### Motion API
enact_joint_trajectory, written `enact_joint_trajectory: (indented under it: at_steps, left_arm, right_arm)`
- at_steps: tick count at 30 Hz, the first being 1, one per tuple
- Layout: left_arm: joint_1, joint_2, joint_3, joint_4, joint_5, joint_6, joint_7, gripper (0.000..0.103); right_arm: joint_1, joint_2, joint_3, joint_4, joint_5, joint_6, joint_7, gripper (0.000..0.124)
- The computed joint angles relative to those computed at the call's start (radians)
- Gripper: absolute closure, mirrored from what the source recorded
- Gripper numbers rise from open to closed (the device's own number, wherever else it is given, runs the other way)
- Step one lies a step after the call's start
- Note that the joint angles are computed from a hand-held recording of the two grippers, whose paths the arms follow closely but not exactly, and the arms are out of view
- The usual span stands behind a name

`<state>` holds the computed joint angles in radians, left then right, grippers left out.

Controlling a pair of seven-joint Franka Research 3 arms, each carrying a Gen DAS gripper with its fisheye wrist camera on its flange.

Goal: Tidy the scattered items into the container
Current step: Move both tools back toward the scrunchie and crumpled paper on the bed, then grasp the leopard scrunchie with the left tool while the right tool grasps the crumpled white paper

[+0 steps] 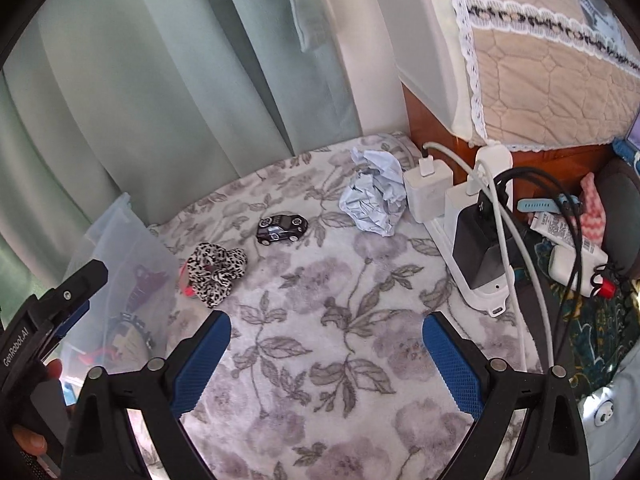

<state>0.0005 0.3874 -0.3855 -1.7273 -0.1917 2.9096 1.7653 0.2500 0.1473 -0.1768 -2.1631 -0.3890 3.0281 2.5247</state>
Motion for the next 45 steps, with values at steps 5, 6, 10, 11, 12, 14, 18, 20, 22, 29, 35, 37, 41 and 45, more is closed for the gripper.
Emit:
enact_joint_trajectory:
  at_steps: [5,6,10,11,12,14,18,20,22,29,35,37,41,45]
  left_arm:
    - [-0.07,0.021,0.072,0.028,0.125,0.016,-0.073,0.0]
    - [-0.074,0.015,0.071,0.016,0.141,0.052,-0.074,0.0]
    - [-0.098,0.043,0.083,0.056,0.213,0.047,-0.112,0.0]
    - [-0.099,0.062,0.082,0.082,0.21,0.019,-0.124,0.0]
    - [-0.117,0.075,0.101,0.1,0.218,-0.005,-0.159,0.0]
    - [-0.181,0.081,0.174,0.095,0.312,0.041,-0.235,0.0]
    - [-0.134,0.134,0.095,0.158,0.288,-0.017,-0.204,0.0]
    - [-0.166,0.16,0.126,0.194,0.316,-0.031,-0.231,0.0]
    - [-0.2,0.203,0.162,0.254,0.351,-0.067,-0.266,0.0]
    - [-0.23,0.321,0.2,0.403,0.397,-0.131,-0.331,0.0]
    - [-0.217,0.38,0.189,0.471,0.409,-0.146,-0.312,0.015]
    - [-0.201,0.39,0.171,0.476,0.392,-0.151,-0.296,0.016]
    - [-0.193,0.404,0.162,0.482,0.379,-0.152,-0.273,0.026]
    - [-0.198,0.435,0.164,0.523,0.369,-0.176,-0.258,0.03]
  right_arm:
    - [0.008,0.053,-0.022,0.035,0.024,-0.002,-0.013,0.026]
    - [0.015,0.06,-0.032,0.044,0.023,-0.008,-0.015,0.026]
    - [0.053,0.088,-0.085,0.073,-0.005,0.024,-0.003,0.026]
    - [0.062,0.097,-0.098,0.083,-0.004,0.028,0.0,0.025]
    - [0.075,0.108,-0.115,0.095,-0.006,0.026,0.007,0.025]
    - [0.087,0.128,-0.134,0.111,0.003,0.032,0.01,0.026]
    - [0.128,0.166,-0.186,0.13,0.04,0.055,0.011,0.026]
    - [0.138,0.183,-0.198,0.139,0.07,0.062,-0.002,0.025]
    - [0.156,0.199,-0.217,0.149,0.094,0.069,-0.015,0.025]
    - [0.217,0.272,-0.289,0.221,0.167,0.039,-0.038,0.025]
    - [0.333,0.315,-0.411,0.246,0.149,0.041,0.012,0.026]
    - [0.344,0.316,-0.419,0.243,0.162,0.043,0.02,0.026]
    - [0.36,0.333,-0.43,0.244,0.19,0.078,0.008,0.026]
    - [0.294,0.366,-0.363,0.292,0.258,0.043,-0.047,0.027]
